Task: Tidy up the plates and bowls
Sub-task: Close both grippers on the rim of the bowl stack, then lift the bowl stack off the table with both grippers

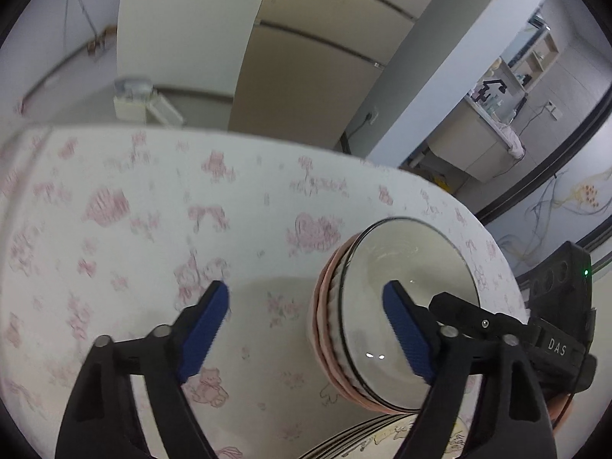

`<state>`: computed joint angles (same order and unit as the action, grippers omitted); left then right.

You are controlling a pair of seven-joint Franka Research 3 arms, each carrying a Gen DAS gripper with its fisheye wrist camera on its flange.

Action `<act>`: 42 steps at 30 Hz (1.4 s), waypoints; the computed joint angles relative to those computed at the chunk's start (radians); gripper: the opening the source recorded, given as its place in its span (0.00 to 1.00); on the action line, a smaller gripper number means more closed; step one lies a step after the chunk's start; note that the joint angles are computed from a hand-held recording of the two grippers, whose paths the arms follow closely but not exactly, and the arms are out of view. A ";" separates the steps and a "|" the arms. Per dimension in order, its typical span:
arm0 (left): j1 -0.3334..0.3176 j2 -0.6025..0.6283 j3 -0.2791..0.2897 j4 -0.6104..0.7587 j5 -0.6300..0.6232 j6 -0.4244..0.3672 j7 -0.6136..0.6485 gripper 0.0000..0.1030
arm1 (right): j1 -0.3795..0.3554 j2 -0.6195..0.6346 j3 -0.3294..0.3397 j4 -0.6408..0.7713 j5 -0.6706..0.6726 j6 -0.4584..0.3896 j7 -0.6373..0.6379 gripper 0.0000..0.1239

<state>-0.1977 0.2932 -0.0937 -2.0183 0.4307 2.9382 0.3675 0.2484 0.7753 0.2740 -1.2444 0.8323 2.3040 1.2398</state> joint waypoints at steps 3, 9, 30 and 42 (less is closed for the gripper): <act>0.058 0.019 -0.062 -0.009 -0.100 0.036 0.072 0.74 | -0.001 0.010 0.003 0.009 0.003 -0.017 0.015 0.57; 0.110 0.039 -0.127 -0.011 -0.239 0.063 0.200 0.60 | 0.003 0.035 0.003 0.042 -0.006 -0.064 0.026 0.42; 0.584 0.254 -0.688 0.001 -0.612 0.189 0.615 0.49 | -0.001 0.064 0.011 0.048 0.025 -0.063 0.067 0.39; 0.631 0.298 -0.733 -0.034 -0.542 0.316 0.486 0.49 | 0.006 0.095 0.014 0.094 0.016 -0.093 0.118 0.35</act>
<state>0.4332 0.5911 -0.8265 -2.0518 -0.1118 3.2543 0.8538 0.2546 0.8698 0.2880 -1.1500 0.8487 2.2109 1.3574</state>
